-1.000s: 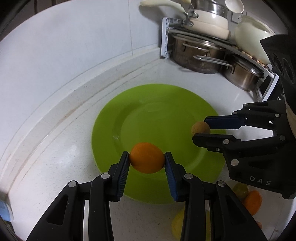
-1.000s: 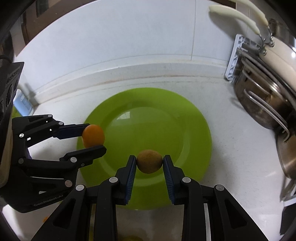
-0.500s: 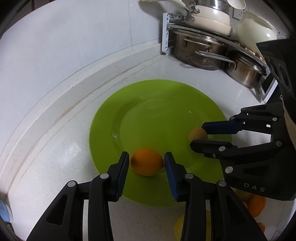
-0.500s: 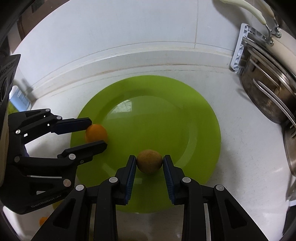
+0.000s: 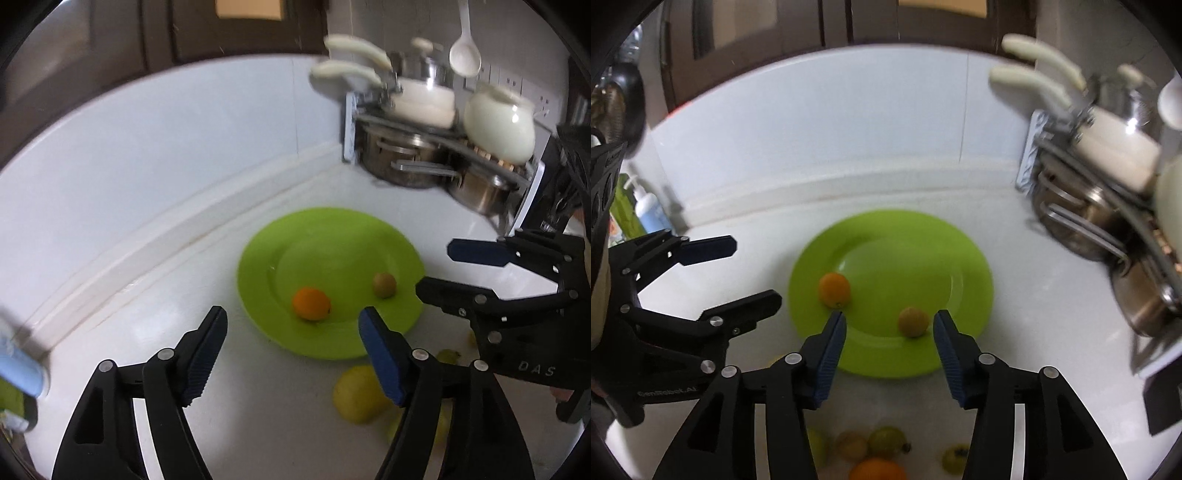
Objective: Organize fruits
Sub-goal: 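Pull both tools back from the green plate toward the fruit cluster, then grasp a tangerine with the left tool while the right tool grasps a large orange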
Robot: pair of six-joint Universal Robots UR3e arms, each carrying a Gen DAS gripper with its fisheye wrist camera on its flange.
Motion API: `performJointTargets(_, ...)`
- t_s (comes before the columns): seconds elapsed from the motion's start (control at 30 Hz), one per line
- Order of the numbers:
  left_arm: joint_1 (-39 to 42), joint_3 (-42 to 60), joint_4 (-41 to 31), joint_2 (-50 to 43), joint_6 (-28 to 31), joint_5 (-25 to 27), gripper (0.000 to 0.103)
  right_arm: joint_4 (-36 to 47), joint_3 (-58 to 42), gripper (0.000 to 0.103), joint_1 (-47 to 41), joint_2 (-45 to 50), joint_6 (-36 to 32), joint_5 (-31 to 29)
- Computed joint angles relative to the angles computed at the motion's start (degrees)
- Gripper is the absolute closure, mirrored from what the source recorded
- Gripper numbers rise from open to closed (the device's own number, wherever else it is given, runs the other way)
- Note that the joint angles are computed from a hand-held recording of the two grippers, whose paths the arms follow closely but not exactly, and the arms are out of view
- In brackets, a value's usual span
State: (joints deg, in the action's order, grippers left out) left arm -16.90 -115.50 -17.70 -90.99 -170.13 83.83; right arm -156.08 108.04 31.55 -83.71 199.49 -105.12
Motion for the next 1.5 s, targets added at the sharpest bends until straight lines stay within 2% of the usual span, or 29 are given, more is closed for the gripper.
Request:
performJointTargets(0.07, -0.4, -2.5, 0.4, 3.9, -1.0, 1.0, 0.017, -0.5, 1.0, 0.044, 2.2, -1.8, 1.8, -2.4)
performJointTargets(0.13, -1.0, -5.2, 0.8, 8.2, -1.9, 2.2, 0.015, -0.7, 2.2, 0.037, 5.3, -3.9, 4.4, -6.1)
performJointTargets(0.23, -1.4, -8.6, 0.5, 14.4, -3.4, 3.0, 0.008, -0.7, 2.8, 0.035, 8.5, -5.3, 7.3, -9.5)
performJointTargets(0.47, -3.9, -13.8, -2.6, 24.7, -4.9, 6.4, 0.005, 1.8, 4.4, 0.031, 14.8, -8.6, 15.1, -15.5)
performJointTargets(0.6, -4.8, -16.8, -4.2, 29.9, -5.7, 8.0, 0.004, 6.0, 2.9, 0.029, 21.0, -8.2, 20.7, -21.5)
performJointTargets(0.83, -5.4, -22.4, -6.8, 38.5, -6.1, 8.8, 0.003, 12.6, 1.0, 0.029, 27.9, -7.3, 27.8, -26.3)
performJointTargets(1.17, -2.6, -29.1, -14.5, 49.2, -4.6, 4.6, 0.003, 16.6, 0.4, 0.029, 32.5, -5.0, 33.8, -26.1)
performJointTargets(1.3, -3.6, -32.0, -13.2, 50.1, -4.2, 5.6, 0.003, 16.7, 0.8, 0.029, 33.1, -3.9, 34.9, -24.8)
performJointTargets(1.5, -3.6, -35.1, -9.7, 46.2, -3.7, 4.9, 0.004, 14.0, 4.2, 0.029, 31.5, -3.5, 35.3, -20.2)
